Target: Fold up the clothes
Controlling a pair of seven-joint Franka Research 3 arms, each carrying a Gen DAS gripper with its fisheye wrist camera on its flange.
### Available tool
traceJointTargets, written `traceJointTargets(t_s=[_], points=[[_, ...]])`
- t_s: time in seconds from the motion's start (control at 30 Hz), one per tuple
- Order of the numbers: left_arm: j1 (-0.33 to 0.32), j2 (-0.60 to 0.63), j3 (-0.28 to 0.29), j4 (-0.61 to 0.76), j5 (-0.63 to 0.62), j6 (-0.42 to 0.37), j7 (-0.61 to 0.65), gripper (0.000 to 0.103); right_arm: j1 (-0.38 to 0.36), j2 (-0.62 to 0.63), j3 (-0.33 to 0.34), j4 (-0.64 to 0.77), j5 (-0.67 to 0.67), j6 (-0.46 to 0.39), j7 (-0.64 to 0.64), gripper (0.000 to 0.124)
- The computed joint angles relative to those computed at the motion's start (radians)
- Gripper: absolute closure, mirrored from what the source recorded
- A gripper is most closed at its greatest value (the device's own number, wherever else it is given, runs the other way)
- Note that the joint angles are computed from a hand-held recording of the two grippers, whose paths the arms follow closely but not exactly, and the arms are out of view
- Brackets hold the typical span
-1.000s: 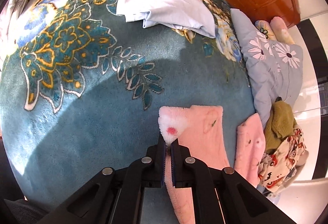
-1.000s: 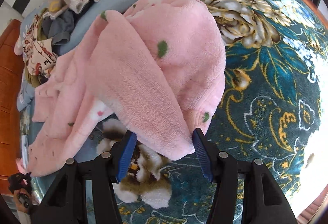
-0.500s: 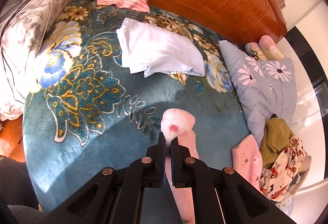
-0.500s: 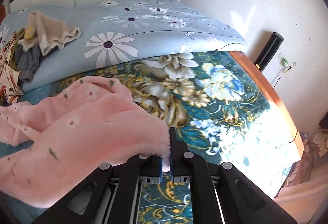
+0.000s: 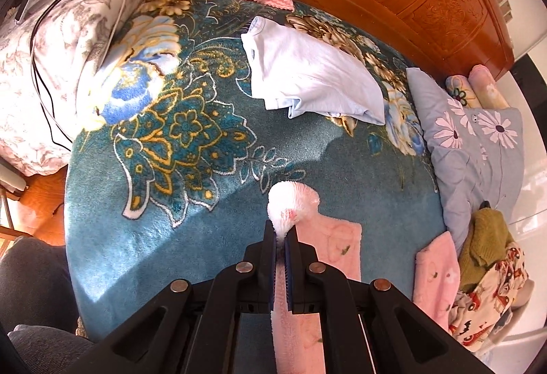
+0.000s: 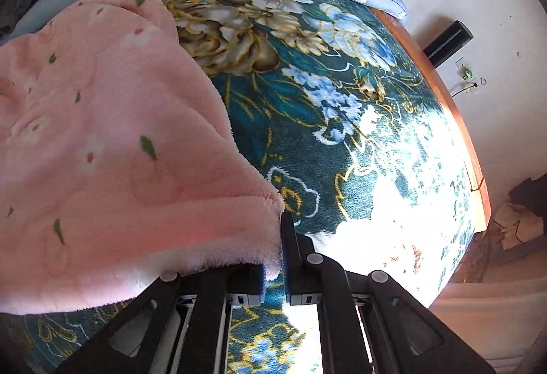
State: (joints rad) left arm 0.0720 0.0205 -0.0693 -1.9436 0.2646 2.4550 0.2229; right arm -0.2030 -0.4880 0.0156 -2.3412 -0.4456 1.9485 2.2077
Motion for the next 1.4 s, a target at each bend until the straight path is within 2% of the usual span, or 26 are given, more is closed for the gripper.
traceJointTargets(t_s=[0.03,0.1,0.2,0.33,0.43,0.47,0.53,0.6,0.7,0.77,0.87,0.93,1.03,1.1,1.2,1.27,1.3,1.33,1.4], points=[[0.0,-0.001,0.0,0.0,0.001,-0.003,-0.001,0.099,0.008,-0.01,-0.021,-0.004,0.03,0.014,-0.03,0.117],[0.0,0.0,0.001,0.004,0.001,-0.018,0.0,0.099,0.023,-0.029,-0.065,-0.007,0.125,0.015,-0.105,0.099],[0.001,-0.002,0.001,0.005,-0.003,-0.023,-0.002,0.099,0.008,-0.091,-0.098,-0.033,0.226,0.034,-0.162,0.079],[0.002,-0.006,0.001,0.0,-0.009,-0.021,-0.007,0.099,-0.022,-0.179,-0.15,-0.09,0.425,0.089,-0.166,0.075],[0.004,-0.016,0.003,-0.011,-0.007,-0.017,-0.019,0.099,-0.019,-0.245,-0.217,-0.163,0.642,0.137,-0.17,0.07],[0.005,-0.02,0.003,-0.015,-0.007,-0.016,-0.023,0.099,-0.023,-0.255,-0.222,-0.172,0.672,0.116,-0.172,0.07],[0.007,-0.025,0.003,-0.02,-0.012,-0.012,-0.023,0.099,-0.069,-0.211,-0.153,-0.117,0.575,-0.028,-0.167,0.07],[0.008,-0.028,0.003,-0.024,-0.018,-0.007,-0.02,0.099,-0.08,-0.22,-0.125,-0.122,0.535,-0.064,-0.2,0.07],[0.007,-0.031,0.001,-0.024,-0.014,-0.004,-0.015,0.099,-0.068,-0.321,-0.207,-0.257,0.777,0.071,-0.149,0.07],[0.008,-0.035,0.002,-0.03,-0.018,0.004,-0.013,0.098,-0.079,-0.38,-0.192,-0.34,0.878,0.203,-0.115,0.07],[0.009,-0.043,0.002,-0.04,-0.024,0.013,-0.015,0.098,-0.049,-0.426,-0.188,-0.437,1.032,0.396,-0.071,0.07],[0.01,-0.048,0.002,-0.046,-0.027,0.019,-0.015,0.098,-0.037,-0.434,-0.175,-0.48,1.102,0.505,-0.022,0.069],[0.011,-0.053,0.002,-0.052,-0.029,0.029,-0.014,0.098,-0.065,-0.428,-0.129,-0.518,1.115,0.631,0.092,0.069],[0.011,-0.052,0.002,-0.051,-0.031,0.032,-0.008,0.098,-0.044,-0.376,-0.161,-0.519,1.141,0.737,0.1,0.069],[0.01,-0.05,0.001,-0.051,-0.037,0.038,0.002,0.098,0.011,-0.327,-0.197,-0.521,1.206,0.841,0.138,0.066],[0.011,-0.051,0.002,-0.054,-0.043,0.044,0.007,0.098,0.035,-0.303,-0.198,-0.52,1.244,0.902,0.178,0.066],[0.012,-0.052,0.003,-0.057,-0.048,0.048,0.008,0.098,0.02,-0.29,-0.178,-0.514,1.236,0.91,0.215,0.068],[0.012,-0.053,0.004,-0.059,-0.054,0.052,0.01,0.098,-0.009,-0.284,-0.152,-0.509,1.212,0.909,0.254,0.072],[0.013,-0.053,0.004,-0.062,-0.06,0.059,0.014,0.098,-0.071,-0.286,-0.124,-0.486,1.122,0.865,0.289,0.101]])
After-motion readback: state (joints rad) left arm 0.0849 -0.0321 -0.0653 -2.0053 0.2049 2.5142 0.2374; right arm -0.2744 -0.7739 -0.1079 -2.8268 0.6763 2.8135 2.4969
